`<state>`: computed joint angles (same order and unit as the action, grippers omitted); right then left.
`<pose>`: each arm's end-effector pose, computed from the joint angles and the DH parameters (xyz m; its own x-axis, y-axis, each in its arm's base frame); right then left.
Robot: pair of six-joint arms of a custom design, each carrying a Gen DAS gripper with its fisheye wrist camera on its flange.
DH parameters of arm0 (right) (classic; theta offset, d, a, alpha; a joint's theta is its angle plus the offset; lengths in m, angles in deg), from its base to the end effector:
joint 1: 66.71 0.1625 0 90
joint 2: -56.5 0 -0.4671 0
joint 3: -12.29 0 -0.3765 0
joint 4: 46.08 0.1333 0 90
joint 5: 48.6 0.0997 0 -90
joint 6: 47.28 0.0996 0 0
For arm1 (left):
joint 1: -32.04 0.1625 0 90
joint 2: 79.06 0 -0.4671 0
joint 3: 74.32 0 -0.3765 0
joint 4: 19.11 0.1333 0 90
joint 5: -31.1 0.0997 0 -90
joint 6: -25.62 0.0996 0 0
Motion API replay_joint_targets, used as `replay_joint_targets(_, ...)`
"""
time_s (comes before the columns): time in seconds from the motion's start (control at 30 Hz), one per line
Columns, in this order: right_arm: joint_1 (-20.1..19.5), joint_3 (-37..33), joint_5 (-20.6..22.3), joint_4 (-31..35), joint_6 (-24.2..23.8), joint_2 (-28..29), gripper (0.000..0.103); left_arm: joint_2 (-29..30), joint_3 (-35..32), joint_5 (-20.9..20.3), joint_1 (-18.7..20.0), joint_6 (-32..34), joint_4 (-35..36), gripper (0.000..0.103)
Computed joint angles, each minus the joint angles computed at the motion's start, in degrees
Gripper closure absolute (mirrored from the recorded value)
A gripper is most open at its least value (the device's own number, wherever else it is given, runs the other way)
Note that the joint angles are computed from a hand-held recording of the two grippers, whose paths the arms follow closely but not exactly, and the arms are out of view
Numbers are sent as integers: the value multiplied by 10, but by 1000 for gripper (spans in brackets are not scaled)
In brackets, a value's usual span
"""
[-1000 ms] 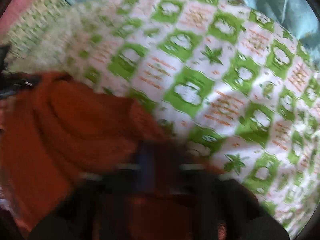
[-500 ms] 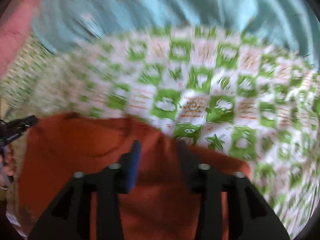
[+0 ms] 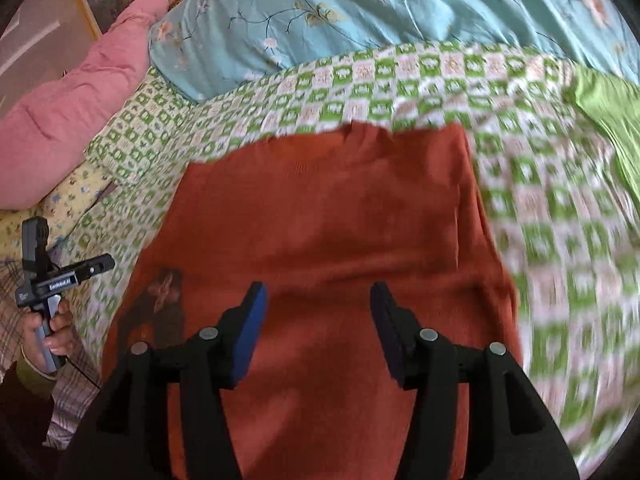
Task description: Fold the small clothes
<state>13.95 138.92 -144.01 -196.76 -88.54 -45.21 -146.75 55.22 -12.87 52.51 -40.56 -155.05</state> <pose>0.0597 -0.4005 0.4390 -0.8186 -0.3657 0.4429 -0.5429 0.7443 -0.3888 -0.3329 -0.3431 0.1688 -0.8476 -0.0171 -0.5303 0.3108 0.7940 -0.5225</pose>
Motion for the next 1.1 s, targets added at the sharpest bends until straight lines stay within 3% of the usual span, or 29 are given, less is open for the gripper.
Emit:
replay_joint_targets(0.27, -51, 51, 25, 68, -47, -113, 48, -28, 67, -67, -102, -127, 39, 45)
replay_joint_targets(0.4, -103, 66, 54, 117, -76, -180, 48, -39, 92, -97, -151, -187, 59, 45)
replay_joint_targets(0.53, -169, 77, 87, 171, -115, -246, 48, -40, 118, -135, -174, -217, 40, 45)
replay_joint_targets(0.7, -275, 78, 135, 251, -182, -320, 48, -13, 159, -184, -187, -231, -32, 45)
replay_joint_targets(0.87, -376, 73, 169, 316, -250, -370, 47, 21, 182, -203, -182, -218, -110, 45)
replay_joint_targets(1.0, -439, 67, 184, 361, -297, -393, 47, 33, 188, -204, -180, -206, -138, 45)
replay_joint_targets(1.1, -463, 67, 180, 374, -314, -393, 47, 38, 185, -204, -175, -196, -143, 44)
